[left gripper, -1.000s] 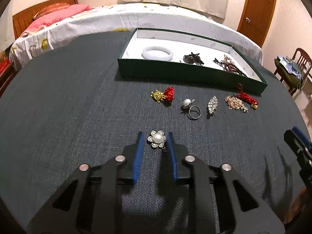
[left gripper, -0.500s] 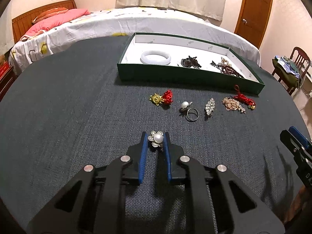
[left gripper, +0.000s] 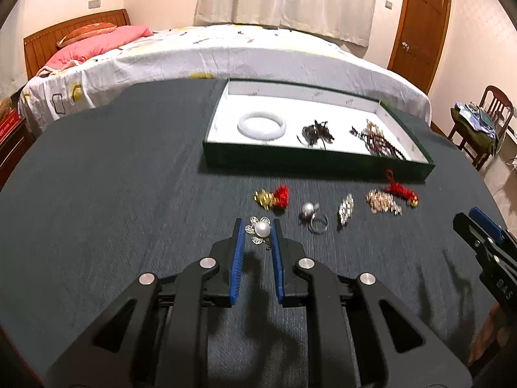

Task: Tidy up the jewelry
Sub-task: 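Hold the flower brooch in the left tool while the right tool moves toward the red tassel pendant, then grasp the red tassel pendant with the right tool and lift it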

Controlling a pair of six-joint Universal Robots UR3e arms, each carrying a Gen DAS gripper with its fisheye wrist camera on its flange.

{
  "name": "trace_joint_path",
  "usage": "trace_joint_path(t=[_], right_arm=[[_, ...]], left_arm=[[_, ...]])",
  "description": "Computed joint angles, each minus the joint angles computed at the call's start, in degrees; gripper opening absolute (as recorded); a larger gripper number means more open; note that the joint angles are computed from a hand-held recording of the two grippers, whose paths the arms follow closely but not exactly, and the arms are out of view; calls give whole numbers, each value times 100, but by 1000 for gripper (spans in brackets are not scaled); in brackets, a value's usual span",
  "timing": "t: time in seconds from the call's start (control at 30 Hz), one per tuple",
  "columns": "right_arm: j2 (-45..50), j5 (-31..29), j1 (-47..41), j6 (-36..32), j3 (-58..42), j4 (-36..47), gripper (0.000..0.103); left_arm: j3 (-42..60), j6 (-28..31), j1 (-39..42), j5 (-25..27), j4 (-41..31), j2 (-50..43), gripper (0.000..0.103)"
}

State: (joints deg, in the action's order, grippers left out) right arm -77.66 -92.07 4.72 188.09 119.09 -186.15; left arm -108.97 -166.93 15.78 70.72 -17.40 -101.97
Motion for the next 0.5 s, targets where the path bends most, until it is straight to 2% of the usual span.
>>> trace_joint_path(t=[0.13,0.4,0.5], right_arm=[[400,36,-32,-39,-704,442,54],[1377,183,-88,-215,-2305,2038,54],[1547,234,-118,-172,-2607,2345,54]], left_arm=[[365,-62,-18,-10,-75,-169,16],[1148,-213,-79,7,-228,-730,16],[1352,-233,-103,14,-294,-912,16]])
